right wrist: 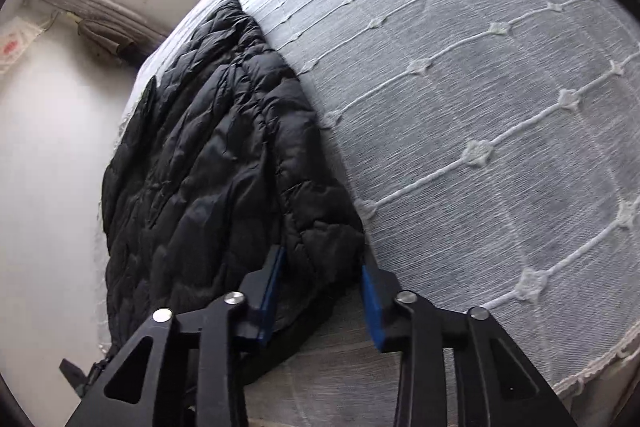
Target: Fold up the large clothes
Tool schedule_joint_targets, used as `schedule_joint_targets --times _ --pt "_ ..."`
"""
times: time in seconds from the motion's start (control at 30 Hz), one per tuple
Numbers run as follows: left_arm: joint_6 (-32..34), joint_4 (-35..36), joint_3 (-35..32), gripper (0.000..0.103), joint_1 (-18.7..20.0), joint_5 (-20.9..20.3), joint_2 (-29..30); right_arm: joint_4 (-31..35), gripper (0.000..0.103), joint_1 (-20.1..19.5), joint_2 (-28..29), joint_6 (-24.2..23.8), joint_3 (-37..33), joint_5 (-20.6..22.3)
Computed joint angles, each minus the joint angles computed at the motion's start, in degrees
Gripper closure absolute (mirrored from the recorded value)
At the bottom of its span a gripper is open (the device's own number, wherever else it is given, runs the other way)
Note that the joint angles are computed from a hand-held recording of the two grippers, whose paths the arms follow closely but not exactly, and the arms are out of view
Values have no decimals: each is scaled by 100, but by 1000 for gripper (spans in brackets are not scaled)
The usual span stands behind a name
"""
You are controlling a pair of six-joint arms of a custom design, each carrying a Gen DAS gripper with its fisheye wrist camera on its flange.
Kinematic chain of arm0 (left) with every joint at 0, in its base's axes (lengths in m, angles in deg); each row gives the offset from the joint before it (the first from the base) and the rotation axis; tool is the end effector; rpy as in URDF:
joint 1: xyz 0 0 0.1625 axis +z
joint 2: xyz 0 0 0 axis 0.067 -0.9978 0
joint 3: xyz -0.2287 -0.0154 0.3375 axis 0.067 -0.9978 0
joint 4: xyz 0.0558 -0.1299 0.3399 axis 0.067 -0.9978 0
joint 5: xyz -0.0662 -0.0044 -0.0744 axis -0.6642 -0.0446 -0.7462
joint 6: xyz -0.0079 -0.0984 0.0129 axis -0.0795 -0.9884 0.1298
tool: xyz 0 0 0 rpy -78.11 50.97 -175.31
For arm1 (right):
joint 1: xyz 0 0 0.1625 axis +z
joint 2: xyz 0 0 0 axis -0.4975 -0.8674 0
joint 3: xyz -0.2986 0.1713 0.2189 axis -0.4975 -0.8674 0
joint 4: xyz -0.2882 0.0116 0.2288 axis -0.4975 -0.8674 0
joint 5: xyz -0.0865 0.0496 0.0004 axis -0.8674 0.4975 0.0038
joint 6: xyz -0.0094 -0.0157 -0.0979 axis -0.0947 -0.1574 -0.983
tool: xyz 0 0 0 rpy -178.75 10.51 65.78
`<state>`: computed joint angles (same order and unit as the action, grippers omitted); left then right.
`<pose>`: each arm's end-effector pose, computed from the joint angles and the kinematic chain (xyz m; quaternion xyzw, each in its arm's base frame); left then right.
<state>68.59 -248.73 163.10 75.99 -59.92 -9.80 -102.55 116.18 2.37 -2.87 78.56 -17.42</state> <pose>0.1102 -0.5133 0.2738 -0.2042 0.8447 -0.4430 0.2200 0.0735 -0.7548 0.0958 0.0289 -0.9798 0.1820 0.0780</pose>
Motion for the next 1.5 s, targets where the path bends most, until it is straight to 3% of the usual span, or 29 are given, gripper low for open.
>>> schedule_joint_targets --times 0.13,0.23,0.3,0.33,0.4,0.67,0.87,0.97,1.17,1.3,1.43,1.5 --pt "-218 195 -82 60 129 -229 -11 21 69 30 54 22 -54 -86" --pt "-184 211 -119 60 117 -170 43 126 67 27 119 106 -145 -97" --pt "-143 182 -145 68 97 -82 98 80 68 32 147 81 -164 -77" --pt "-132 165 -153 71 83 -1 129 34 74 33 139 52 -132 -66" --pt "-42 44 -126 84 95 -67 126 -127 90 17 94 -85 -28 131" --pt "231 -707 187 91 -13 -236 8 -1290 96 -211 -368 -191 909 1153" --pt "62 -894 494 93 -154 -213 -172 -1923 98 -226 -631 -445 1500 1311" --pt "-10 -1065 808 93 -382 28 -345 -2053 98 -400 -878 -391 1890 2032" --pt "-26 -1922 2121 94 -1464 223 -1298 -2532 98 -775 -1816 -528 3245 3555" --pt "152 -2121 2616 94 -2430 890 -1939 -2640 98 -783 -2256 -585 3527 4089" --pt "446 -2268 2625 94 -2840 1171 -2089 -2551 98 -596 -2435 -648 3400 4423" --pt "611 -2132 2316 94 -2704 1149 -2064 -2492 98 -445 -2342 -563 3159 4399"
